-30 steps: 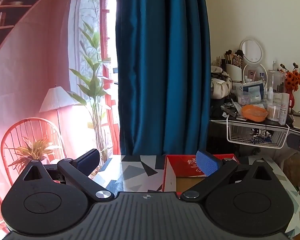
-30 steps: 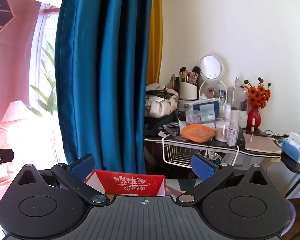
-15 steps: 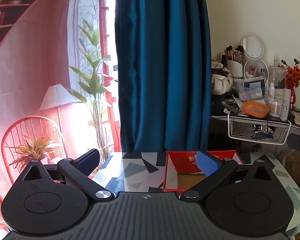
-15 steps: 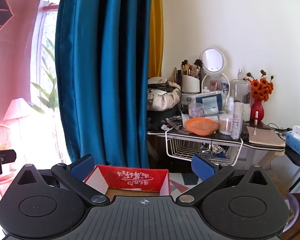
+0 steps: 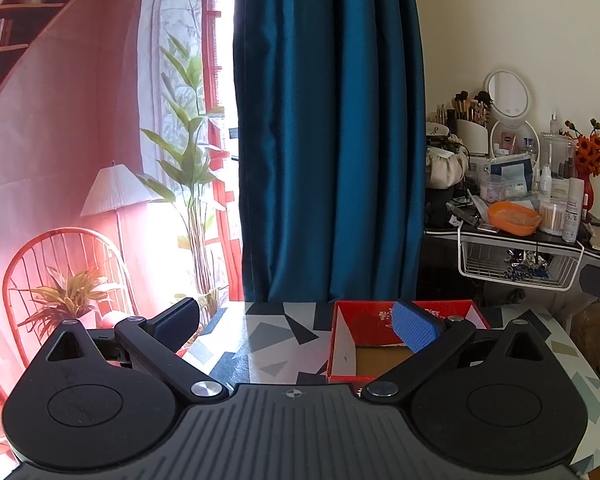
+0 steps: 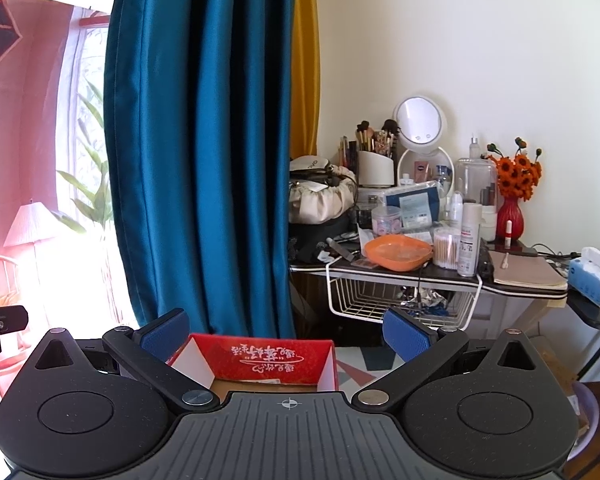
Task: Organize rigid objects
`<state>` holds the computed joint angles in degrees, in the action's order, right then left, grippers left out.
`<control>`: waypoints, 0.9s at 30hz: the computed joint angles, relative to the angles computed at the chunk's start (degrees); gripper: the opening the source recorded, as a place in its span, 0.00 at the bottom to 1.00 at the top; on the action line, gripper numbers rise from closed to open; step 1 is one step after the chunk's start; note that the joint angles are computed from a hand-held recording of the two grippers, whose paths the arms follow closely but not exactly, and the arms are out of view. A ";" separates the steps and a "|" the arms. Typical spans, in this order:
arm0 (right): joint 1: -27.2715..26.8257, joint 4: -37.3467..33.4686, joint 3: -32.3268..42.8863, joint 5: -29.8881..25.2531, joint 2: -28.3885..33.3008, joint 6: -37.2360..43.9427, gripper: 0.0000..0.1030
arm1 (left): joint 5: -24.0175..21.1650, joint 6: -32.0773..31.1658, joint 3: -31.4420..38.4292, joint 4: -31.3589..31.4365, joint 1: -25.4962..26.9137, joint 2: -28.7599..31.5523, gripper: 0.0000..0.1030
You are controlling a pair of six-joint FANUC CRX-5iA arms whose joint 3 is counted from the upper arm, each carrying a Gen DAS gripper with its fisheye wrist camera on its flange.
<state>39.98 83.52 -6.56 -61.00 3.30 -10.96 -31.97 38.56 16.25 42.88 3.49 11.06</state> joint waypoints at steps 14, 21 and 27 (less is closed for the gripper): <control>-0.23 -1.25 1.24 0.43 0.82 0.73 1.00 | -0.15 -0.30 0.01 0.37 -0.01 0.27 1.00; -0.20 -1.04 0.98 0.73 0.64 0.64 1.00 | 0.11 -0.81 -0.46 0.96 -0.13 0.06 1.00; -0.18 -1.10 1.04 0.76 0.68 0.73 1.00 | 0.10 -0.73 -0.41 0.93 -0.17 0.10 1.00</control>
